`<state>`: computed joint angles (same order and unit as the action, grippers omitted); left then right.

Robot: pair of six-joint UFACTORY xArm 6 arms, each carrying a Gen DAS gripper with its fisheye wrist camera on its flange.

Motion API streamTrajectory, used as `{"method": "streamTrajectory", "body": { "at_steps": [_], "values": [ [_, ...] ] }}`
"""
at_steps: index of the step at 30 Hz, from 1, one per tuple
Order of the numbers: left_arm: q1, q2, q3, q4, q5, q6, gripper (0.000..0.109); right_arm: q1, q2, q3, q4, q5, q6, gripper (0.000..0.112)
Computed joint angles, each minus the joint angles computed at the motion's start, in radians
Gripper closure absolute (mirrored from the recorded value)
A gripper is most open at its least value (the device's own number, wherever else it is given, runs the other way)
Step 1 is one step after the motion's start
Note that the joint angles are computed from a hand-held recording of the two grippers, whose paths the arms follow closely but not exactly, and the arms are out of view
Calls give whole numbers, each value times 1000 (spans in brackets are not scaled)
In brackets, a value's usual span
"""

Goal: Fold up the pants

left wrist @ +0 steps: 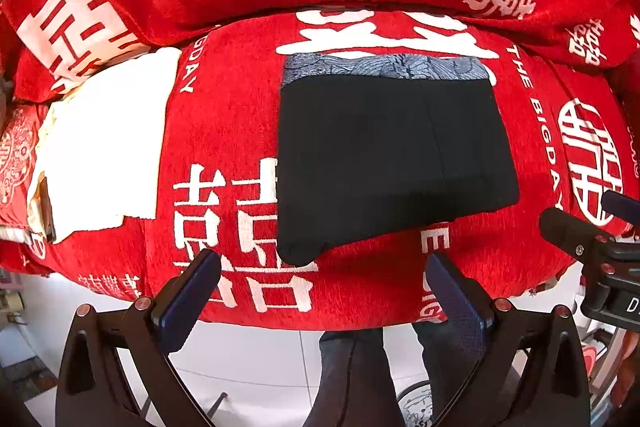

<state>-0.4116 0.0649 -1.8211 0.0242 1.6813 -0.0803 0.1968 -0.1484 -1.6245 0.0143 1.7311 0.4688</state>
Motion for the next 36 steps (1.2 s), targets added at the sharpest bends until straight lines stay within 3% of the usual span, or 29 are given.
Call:
{"method": "streamTrajectory", "body": {
  "at_steps": [36],
  "values": [
    [-1,9,1,29,-16,11,6,44,54,-67,-93,40,14,9]
  ]
}}
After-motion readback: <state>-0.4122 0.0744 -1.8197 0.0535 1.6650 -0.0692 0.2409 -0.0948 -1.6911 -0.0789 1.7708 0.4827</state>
